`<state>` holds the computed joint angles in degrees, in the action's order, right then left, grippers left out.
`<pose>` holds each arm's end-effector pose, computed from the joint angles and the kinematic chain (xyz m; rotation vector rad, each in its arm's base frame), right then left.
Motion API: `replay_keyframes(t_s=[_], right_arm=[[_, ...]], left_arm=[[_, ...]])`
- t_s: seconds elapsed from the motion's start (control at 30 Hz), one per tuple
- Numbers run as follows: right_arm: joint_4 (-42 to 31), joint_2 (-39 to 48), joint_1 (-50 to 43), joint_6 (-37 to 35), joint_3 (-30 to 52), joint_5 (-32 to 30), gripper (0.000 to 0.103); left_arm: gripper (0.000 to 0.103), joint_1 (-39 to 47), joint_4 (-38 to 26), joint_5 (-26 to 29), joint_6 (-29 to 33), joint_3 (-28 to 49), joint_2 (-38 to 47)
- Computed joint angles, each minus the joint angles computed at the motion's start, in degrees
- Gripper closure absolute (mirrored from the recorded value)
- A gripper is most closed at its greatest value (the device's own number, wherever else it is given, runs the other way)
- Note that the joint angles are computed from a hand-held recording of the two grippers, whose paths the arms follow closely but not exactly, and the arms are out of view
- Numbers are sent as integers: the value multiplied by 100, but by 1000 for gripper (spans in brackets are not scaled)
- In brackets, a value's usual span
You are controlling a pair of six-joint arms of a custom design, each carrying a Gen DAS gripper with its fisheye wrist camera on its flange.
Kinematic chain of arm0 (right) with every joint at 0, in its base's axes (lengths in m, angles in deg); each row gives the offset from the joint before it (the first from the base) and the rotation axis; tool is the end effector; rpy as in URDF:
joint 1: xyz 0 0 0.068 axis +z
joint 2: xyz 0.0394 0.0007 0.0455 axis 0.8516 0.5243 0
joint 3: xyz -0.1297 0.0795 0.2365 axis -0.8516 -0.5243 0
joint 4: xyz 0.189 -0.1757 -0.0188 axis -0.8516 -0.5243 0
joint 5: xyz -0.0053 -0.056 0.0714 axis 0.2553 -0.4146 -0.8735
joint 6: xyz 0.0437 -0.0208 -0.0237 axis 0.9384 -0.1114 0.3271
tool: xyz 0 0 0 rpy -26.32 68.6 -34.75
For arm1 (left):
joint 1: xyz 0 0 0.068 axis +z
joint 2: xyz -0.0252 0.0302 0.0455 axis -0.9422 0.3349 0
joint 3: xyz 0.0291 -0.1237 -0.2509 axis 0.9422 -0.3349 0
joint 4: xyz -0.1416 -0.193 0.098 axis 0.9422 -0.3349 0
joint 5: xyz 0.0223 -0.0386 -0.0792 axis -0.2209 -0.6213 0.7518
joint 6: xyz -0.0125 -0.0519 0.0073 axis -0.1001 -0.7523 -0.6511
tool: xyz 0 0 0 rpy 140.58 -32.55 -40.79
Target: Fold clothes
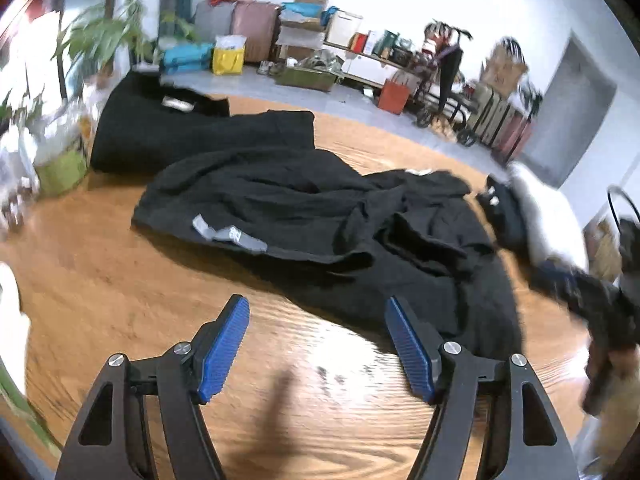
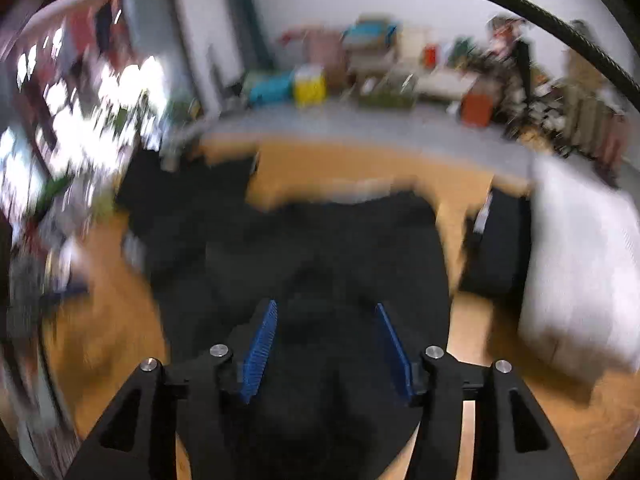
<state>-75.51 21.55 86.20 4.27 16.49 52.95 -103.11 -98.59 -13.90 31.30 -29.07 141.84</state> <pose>0.2624 0.1349 0.2571 -0.1979 2.4693 0.2261 0.2235 -0.1400 0.2346 0.1999 2.4277 -0.3310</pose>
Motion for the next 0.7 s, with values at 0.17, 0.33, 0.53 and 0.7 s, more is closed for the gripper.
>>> replay_keyframes(t_s=[0.17,0.33,0.53,0.7], right_arm=[[292,-105,923,-179,-992,274,37],[651,246,1302,-17,-1053,308,72],[457,-857,1193,266,-1279,885,97],[-1030,-2493,1617,188,-713,1983,99]], left_arm=[[31,-551,494,-746,890,394,848],[62,-698,325,-744,1407,1241,2047],[98,-250,-319,-77,1010,1294,1712],[98,524,-1385,764,1245,820,-404]])
